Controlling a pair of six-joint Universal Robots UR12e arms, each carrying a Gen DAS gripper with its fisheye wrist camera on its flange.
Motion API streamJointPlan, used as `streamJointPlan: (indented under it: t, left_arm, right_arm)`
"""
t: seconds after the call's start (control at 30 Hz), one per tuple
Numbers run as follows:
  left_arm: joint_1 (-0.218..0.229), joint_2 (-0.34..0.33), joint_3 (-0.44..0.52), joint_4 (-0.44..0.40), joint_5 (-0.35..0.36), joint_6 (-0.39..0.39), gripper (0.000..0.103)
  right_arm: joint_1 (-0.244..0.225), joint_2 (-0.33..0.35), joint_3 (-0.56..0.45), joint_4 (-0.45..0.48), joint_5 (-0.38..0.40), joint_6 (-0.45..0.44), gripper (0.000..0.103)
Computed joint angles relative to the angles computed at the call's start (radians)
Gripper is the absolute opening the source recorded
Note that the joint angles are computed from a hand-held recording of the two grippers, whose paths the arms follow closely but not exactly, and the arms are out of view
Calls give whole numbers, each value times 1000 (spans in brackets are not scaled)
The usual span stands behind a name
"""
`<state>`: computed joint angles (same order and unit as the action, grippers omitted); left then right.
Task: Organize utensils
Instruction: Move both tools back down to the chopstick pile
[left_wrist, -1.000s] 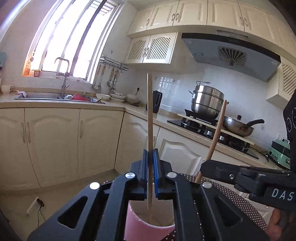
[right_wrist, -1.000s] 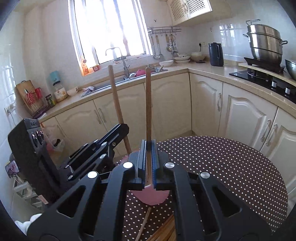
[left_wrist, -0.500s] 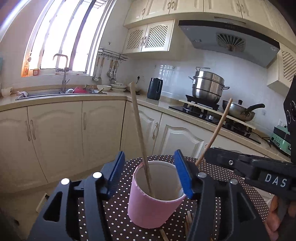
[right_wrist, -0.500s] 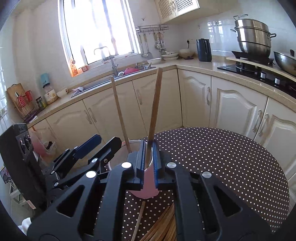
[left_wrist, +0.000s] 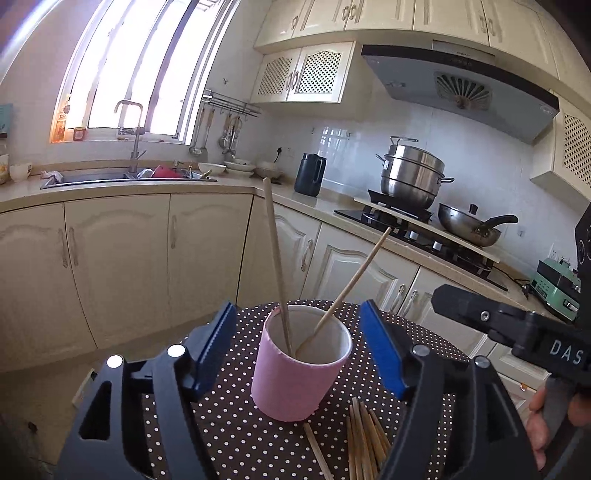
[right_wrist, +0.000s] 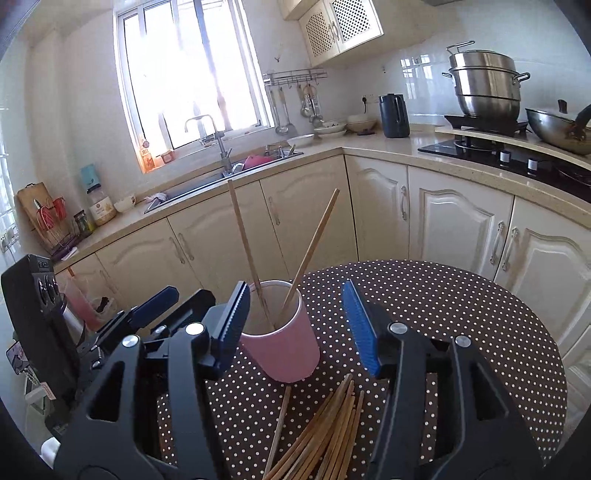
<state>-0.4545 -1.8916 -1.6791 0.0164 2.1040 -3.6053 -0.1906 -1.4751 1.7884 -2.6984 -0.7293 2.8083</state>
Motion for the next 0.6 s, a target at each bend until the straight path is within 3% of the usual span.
streamJointPlan:
  t: [0.27, 0.47, 0.6]
  left_arm:
    - [-22, 47, -25, -115, -10, -38, 68]
    - [-26, 72, -22, -299, -90, -67, 68]
    - [-28, 67, 10, -478, -143, -75, 68]
  right_arm:
    - [-41, -52, 47, 60, -2, -51, 53]
    - [-67, -86, 72, 152, -47, -121, 53]
    - [-81, -102, 85, 221, -79, -176, 53]
